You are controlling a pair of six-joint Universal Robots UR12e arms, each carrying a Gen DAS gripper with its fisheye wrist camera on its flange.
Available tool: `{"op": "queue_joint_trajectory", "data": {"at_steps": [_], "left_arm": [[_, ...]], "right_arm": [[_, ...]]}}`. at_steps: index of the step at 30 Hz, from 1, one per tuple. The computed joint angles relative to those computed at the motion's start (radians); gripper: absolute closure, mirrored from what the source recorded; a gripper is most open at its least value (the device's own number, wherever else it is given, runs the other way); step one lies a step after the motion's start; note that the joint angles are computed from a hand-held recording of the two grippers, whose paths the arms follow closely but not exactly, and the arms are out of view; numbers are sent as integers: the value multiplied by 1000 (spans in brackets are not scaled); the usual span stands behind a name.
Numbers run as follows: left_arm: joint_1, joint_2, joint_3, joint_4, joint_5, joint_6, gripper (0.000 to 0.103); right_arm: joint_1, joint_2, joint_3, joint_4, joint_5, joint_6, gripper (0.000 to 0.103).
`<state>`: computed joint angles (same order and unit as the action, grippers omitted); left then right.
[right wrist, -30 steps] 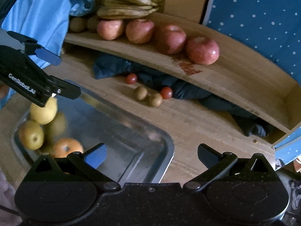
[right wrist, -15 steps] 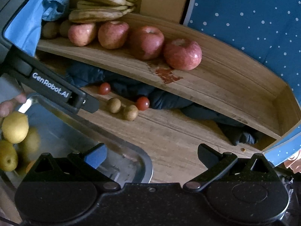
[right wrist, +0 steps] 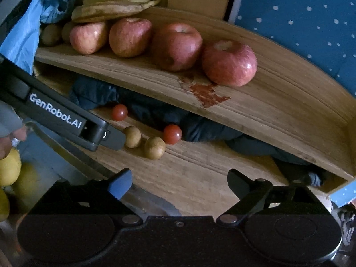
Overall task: Organize fruits
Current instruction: 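Move both open tools toward the small brown fruits under the shelf, then close left tool on a small brown fruit while right tool grasps another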
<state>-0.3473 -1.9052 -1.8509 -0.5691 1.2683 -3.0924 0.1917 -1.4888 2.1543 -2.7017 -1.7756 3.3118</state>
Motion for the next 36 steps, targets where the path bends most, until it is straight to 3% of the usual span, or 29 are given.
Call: {"op": "queue_joint_trajectory", "data": {"at_steps": [4, 11, 24, 36], "left_arm": [[1, -5, 3, 3, -12, -4, 2], [1, -11, 6, 14, -32, 5, 15], [7, -22, 23, -9, -90, -1, 32], [-3, -31, 35, -32, -60, 18, 42]], "right_arm": [[-11, 14, -3, -16, 28, -16, 17], [-23, 33, -5, -43, 68, -52, 24], [-27, 64, -19, -68, 93, -94, 49], [-28, 65, -24, -61, 113, -108, 55]]}}
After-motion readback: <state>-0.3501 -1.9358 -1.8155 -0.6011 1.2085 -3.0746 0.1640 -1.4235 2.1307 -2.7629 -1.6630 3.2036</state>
